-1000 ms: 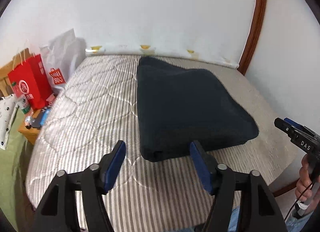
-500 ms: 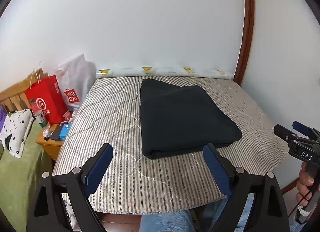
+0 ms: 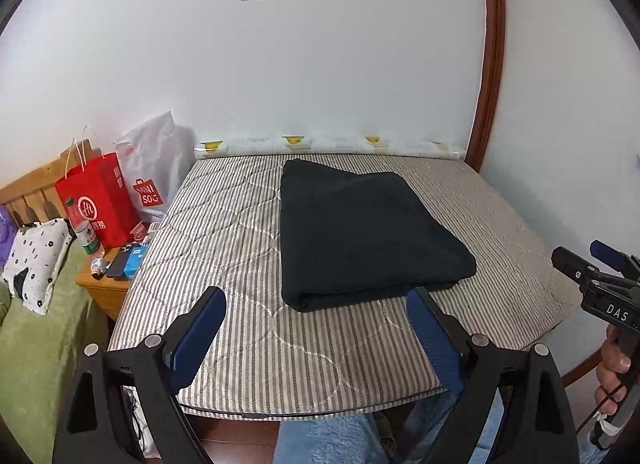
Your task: Fold small clothes
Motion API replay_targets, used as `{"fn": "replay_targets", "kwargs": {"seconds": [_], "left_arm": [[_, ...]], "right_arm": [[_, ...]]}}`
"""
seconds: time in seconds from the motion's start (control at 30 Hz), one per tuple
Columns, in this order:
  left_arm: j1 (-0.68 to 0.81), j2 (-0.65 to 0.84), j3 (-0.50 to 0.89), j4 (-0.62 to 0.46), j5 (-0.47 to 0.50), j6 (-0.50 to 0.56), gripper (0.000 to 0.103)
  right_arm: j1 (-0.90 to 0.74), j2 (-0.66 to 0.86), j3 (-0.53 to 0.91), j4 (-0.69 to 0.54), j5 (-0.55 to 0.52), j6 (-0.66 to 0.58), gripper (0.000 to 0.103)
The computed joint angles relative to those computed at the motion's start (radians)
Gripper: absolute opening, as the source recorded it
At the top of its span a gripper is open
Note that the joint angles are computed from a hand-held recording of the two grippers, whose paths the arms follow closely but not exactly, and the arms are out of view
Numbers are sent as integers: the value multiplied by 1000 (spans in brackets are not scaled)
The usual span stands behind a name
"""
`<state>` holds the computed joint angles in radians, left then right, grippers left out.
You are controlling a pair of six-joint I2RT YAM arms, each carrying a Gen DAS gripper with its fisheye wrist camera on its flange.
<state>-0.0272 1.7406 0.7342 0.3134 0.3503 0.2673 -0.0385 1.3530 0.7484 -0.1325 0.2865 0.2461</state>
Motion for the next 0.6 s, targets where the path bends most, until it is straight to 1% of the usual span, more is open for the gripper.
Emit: {"fn": "replay_targets", "kwargs": {"seconds": [0.6], "left_arm": [[-5,-5,-13,-3,-2,-12,92]], "right_arm": [[-36,-28,-30,11,-26,-29,98]]}}
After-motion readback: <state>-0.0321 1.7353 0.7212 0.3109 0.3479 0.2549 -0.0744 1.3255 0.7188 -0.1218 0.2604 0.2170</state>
